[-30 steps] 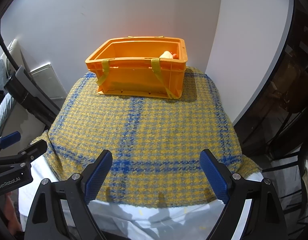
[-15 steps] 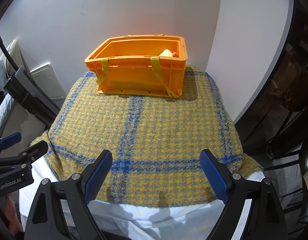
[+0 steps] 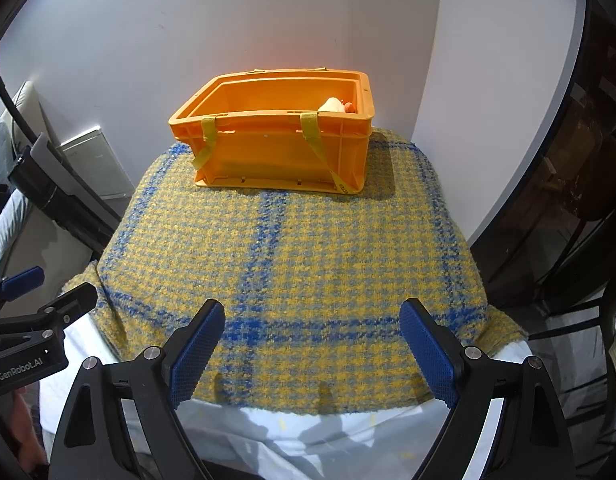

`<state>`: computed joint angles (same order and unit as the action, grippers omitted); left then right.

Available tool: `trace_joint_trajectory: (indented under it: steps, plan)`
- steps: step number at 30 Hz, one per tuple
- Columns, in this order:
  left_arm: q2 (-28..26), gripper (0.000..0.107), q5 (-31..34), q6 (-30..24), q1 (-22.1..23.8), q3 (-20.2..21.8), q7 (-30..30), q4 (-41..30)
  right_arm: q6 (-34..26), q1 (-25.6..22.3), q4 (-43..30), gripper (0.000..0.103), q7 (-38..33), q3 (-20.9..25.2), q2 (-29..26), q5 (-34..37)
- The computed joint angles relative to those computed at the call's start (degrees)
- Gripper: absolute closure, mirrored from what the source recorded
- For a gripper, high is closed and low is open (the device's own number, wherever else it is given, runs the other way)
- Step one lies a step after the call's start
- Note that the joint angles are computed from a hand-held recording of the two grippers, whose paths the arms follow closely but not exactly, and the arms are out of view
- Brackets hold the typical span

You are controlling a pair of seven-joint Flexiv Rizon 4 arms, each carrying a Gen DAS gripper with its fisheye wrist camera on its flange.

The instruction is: Organize objects

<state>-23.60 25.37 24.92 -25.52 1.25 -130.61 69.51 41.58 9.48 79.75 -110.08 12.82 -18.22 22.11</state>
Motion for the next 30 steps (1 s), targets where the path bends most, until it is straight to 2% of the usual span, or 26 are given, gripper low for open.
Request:
trace_joint_trajectory:
  steps: [30]
  plan:
    - [-0.24,0.011,0.39,-0.68,-0.37,0.06,-0.69,-0.62,-0.26,0.02,-0.19,0.014,0.22,-0.06,0.02,0.18]
